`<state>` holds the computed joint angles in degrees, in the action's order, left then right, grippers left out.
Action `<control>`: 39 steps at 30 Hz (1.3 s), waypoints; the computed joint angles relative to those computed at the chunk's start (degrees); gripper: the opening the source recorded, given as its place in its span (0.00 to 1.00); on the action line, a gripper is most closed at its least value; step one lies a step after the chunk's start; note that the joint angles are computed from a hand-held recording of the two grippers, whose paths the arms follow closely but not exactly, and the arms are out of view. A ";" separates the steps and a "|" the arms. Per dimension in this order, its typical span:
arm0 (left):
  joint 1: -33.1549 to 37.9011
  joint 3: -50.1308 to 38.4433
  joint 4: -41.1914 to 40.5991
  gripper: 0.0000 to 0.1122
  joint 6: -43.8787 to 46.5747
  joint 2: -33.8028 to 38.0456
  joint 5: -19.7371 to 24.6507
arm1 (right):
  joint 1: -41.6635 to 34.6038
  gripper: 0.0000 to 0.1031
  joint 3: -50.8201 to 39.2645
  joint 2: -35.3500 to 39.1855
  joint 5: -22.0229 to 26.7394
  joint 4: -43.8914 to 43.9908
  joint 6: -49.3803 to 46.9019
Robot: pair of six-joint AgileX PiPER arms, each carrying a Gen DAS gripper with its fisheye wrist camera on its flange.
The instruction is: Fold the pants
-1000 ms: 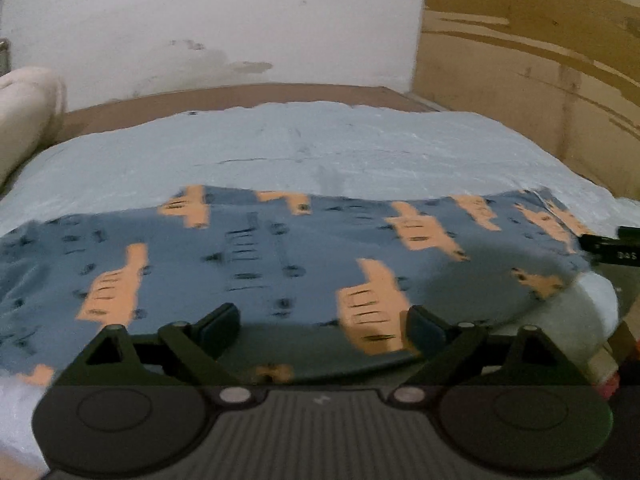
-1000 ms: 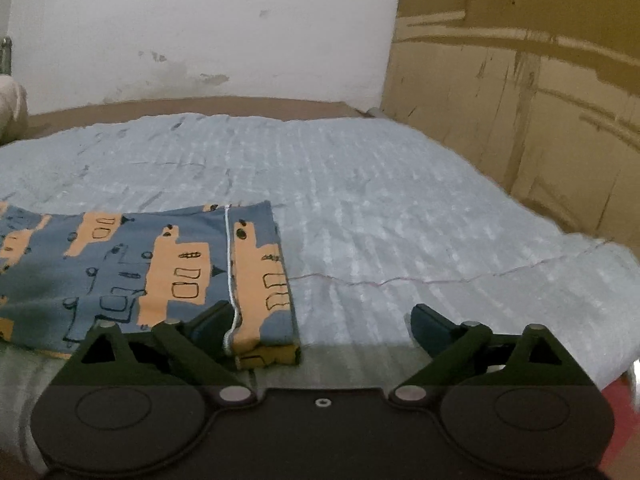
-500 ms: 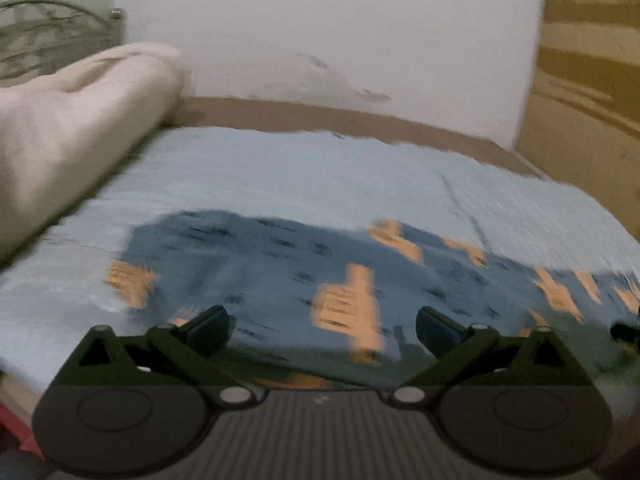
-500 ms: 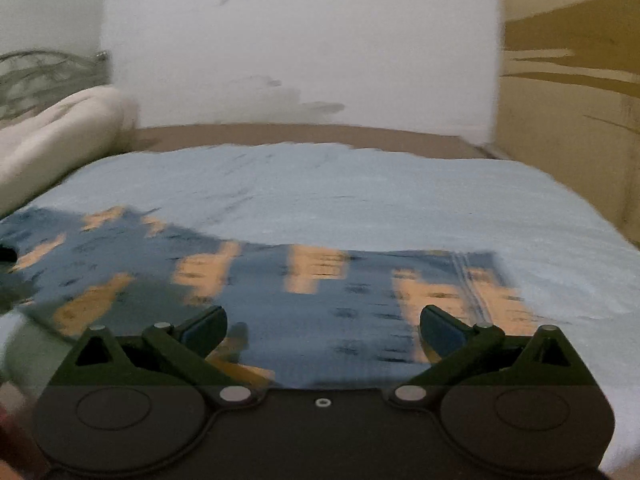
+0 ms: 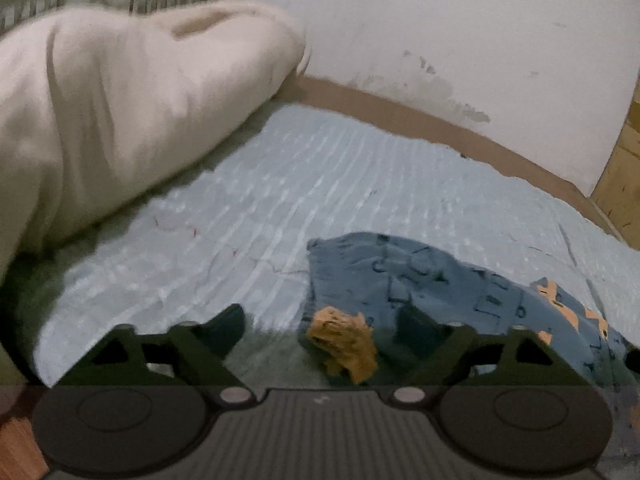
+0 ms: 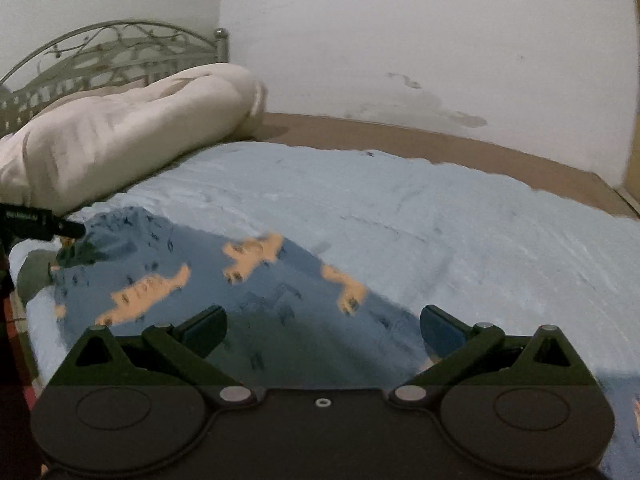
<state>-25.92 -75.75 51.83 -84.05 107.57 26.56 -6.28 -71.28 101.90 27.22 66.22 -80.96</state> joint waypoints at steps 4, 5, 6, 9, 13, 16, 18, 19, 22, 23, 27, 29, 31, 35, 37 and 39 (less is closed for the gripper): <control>3.86 0.57 -11.28 0.45 7.31 0.75 -6.36 | 5.48 0.99 -12.48 8.01 -2.34 -15.77 19.20; 4.34 0.83 -13.77 0.30 9.11 0.99 -7.94 | 6.33 0.99 -15.84 10.26 -1.86 -18.80 23.14; 4.24 0.63 -13.96 0.25 9.02 1.26 -8.07 | 7.25 0.99 -19.04 12.45 -1.68 -22.26 27.24; 2.14 0.60 -4.34 0.16 0.51 0.75 -4.99 | 9.34 0.99 -25.87 17.45 -2.08 -32.13 36.62; -0.27 1.69 3.24 0.14 -5.53 -2.36 -0.80 | 11.30 0.99 -33.74 22.92 -0.21 -41.27 44.92; -1.12 1.82 2.05 0.13 -3.54 -3.12 1.09 | 11.39 0.99 -38.04 25.82 3.06 -41.62 44.80; -0.96 1.36 0.30 0.13 -2.00 -2.48 1.80 | 11.75 0.99 -39.65 27.12 3.68 -43.56 46.19; -0.77 0.95 -1.00 0.13 -0.99 -2.11 1.98 | 12.00 0.99 -40.50 27.76 3.57 -45.43 47.95; -0.97 0.43 -1.87 0.15 0.72 -1.30 2.64 | 12.60 0.99 -42.90 29.52 2.89 -51.55 55.00; -1.17 0.31 -1.71 0.16 1.18 -1.16 3.04 | 12.71 0.99 -42.97 29.69 2.13 -53.86 57.65; -2.87 0.45 1.19 0.44 -1.49 -1.48 5.72 | 11.95 0.99 -38.61 26.81 -1.07 -51.43 56.94; -3.91 0.40 3.16 0.56 -3.58 -1.74 7.11 | 11.28 0.99 -33.97 23.65 -2.01 -43.26 48.25; -5.04 -0.20 3.80 0.58 -3.79 -1.73 8.28 | 10.83 0.99 -29.98 21.05 -1.13 -36.80 40.38; -7.74 -1.72 5.44 0.71 -3.86 -1.36 10.81 | 11.03 0.99 -21.64 16.02 0.88 -35.10 33.32; -9.29 -2.59 6.01 0.74 -3.81 -0.99 11.93 | 11.13 0.99 -14.93 11.85 -2.42 -33.09 29.41; -10.85 -4.01 5.98 0.76 -3.31 -0.22 13.04 | 10.37 0.99 -10.61 8.45 -2.13 -30.62 26.20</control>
